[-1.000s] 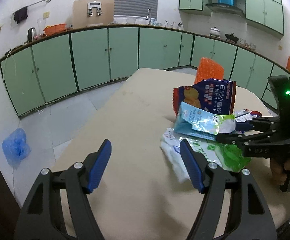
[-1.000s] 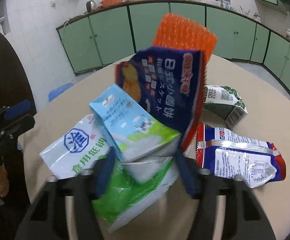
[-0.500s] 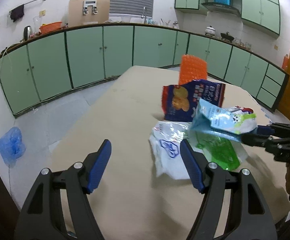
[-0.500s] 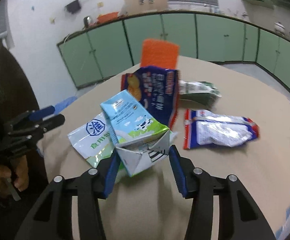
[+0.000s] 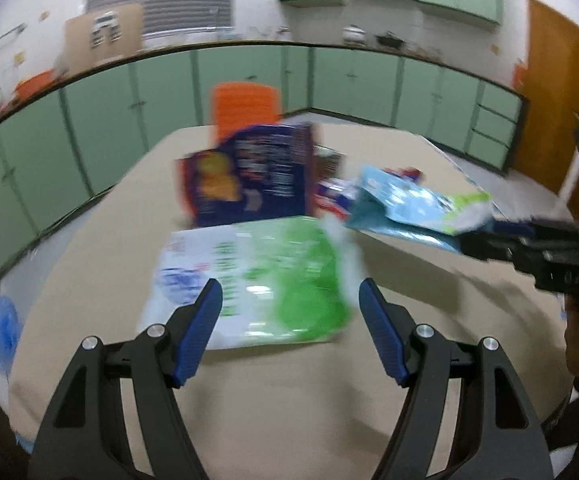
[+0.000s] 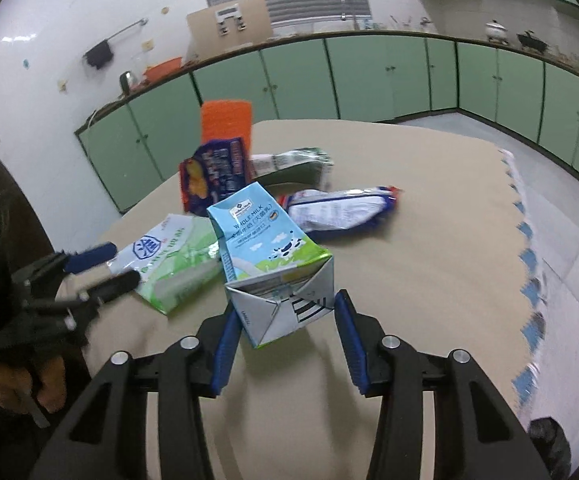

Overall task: Collect trash
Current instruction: 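Grasp the milk carton with the right tool while the left tool grasps the white-and-green bag, then carry the carton and white-and-green bag over the bin and release both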

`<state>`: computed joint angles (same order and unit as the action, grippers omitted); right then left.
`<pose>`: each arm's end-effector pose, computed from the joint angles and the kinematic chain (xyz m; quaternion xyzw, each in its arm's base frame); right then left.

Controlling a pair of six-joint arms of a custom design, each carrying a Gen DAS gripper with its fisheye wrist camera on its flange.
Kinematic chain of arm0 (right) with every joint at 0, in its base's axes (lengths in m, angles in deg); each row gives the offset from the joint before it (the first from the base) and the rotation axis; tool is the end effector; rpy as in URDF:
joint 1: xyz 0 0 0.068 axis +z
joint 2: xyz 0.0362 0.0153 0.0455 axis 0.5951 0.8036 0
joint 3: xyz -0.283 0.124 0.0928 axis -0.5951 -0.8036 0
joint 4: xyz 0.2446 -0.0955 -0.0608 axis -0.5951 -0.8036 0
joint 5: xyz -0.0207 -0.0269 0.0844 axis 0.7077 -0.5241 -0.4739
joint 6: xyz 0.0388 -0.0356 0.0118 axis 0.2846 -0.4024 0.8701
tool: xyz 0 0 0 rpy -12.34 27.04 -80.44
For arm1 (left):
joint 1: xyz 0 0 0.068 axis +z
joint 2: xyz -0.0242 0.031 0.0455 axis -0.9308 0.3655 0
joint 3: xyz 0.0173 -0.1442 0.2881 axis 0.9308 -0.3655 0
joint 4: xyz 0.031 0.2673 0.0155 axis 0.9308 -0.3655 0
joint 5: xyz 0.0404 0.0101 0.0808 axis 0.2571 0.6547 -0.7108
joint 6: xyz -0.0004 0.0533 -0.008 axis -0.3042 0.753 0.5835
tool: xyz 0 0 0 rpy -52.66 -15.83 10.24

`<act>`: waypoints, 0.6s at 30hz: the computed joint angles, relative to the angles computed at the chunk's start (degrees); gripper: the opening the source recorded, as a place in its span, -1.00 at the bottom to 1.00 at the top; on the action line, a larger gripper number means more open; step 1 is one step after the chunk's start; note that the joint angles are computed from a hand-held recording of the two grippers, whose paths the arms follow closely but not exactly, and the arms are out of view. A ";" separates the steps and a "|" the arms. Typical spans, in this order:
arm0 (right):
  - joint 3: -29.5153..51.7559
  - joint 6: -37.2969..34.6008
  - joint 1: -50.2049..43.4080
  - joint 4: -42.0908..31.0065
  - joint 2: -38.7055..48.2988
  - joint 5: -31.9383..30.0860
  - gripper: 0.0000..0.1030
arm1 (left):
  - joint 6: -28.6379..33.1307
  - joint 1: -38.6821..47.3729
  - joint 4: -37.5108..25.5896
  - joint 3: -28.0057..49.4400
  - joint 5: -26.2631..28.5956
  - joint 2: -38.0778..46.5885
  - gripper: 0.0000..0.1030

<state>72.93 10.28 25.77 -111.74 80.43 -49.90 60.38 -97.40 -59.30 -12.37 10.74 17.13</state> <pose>0.3570 -0.0440 0.2475 -0.2349 0.8735 0.2292 0.3596 0.2637 -0.1292 0.2376 -0.0113 0.9054 0.0095 0.4243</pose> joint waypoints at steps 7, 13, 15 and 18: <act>1.11 -2.38 -5.18 -3.02 0.67 -2.82 -0.11 | 0.59 -2.32 -2.16 7.08 0.76 10.51 -0.34; 0.93 -3.93 -7.20 -4.77 -0.30 -4.03 -0.11 | 0.04 -1.51 -0.93 6.82 1.46 10.24 -0.95; 0.89 -4.12 -7.94 -5.48 -0.95 -4.65 -0.11 | -0.04 -2.19 -0.84 6.39 0.28 8.77 -0.96; 0.84 -4.06 -8.90 -6.58 -2.17 -5.53 -0.11 | -1.15 -3.22 -1.63 6.07 -0.77 6.40 -0.97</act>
